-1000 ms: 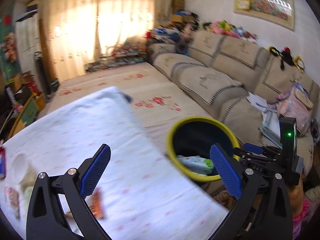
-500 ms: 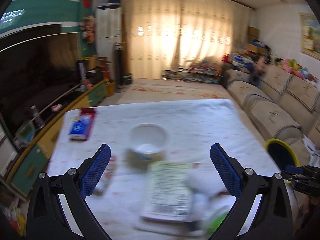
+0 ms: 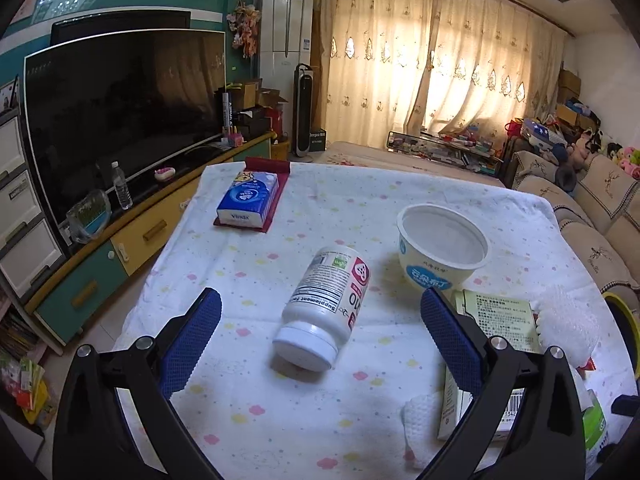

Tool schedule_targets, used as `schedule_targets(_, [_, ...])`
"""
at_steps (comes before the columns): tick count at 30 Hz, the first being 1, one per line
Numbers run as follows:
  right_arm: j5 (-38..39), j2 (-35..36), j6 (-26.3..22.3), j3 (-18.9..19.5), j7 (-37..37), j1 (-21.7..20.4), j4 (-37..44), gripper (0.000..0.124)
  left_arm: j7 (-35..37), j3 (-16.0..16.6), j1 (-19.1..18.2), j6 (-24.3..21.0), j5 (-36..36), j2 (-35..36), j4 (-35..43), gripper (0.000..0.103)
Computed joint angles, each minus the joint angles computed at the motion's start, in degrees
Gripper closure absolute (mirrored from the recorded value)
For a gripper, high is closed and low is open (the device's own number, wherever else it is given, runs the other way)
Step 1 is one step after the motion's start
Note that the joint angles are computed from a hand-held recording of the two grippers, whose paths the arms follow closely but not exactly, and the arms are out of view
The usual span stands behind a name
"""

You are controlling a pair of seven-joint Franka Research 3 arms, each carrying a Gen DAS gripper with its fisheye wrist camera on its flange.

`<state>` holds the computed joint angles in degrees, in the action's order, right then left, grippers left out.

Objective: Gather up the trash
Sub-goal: 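Grasp the green-lidded jar with the right gripper and lift, then carry the jar over the bin and release it with the right gripper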

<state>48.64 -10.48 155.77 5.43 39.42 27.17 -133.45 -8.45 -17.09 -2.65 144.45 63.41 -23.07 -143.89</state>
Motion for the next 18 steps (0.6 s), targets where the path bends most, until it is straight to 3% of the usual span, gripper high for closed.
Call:
schedule_targets(9, [-6.64, 3.88, 4.59, 2.14, 7.75, 0.37, -0.40, 0.067, 1.35, -0.38, -1.56, -0.93, -0.38, 2.17, 2.16, 0.005])
schedule_targets(12, [-7.15, 4.36, 5.02, 2.18, 8.29, 0.49, -0.44, 0.067, 0.90, -0.32, -1.77, -0.77, -0.26, 1.78, 1.66, 0.005])
schedule_targets(14, [-8.30, 4.49, 5.94, 2.45, 9.11, 0.48, -0.74, 0.076, 0.92, -0.36, -1.83, -0.85, -0.27, 1.95, 1.76, 0.005])
schedule_targets(18, [-5.49, 4.11, 4.69, 1.59, 6.35, 0.94, -0.65, 0.076, 0.91, -0.46, -1.98, -1.14, -0.10, 2.16, 1.92, 0.005])
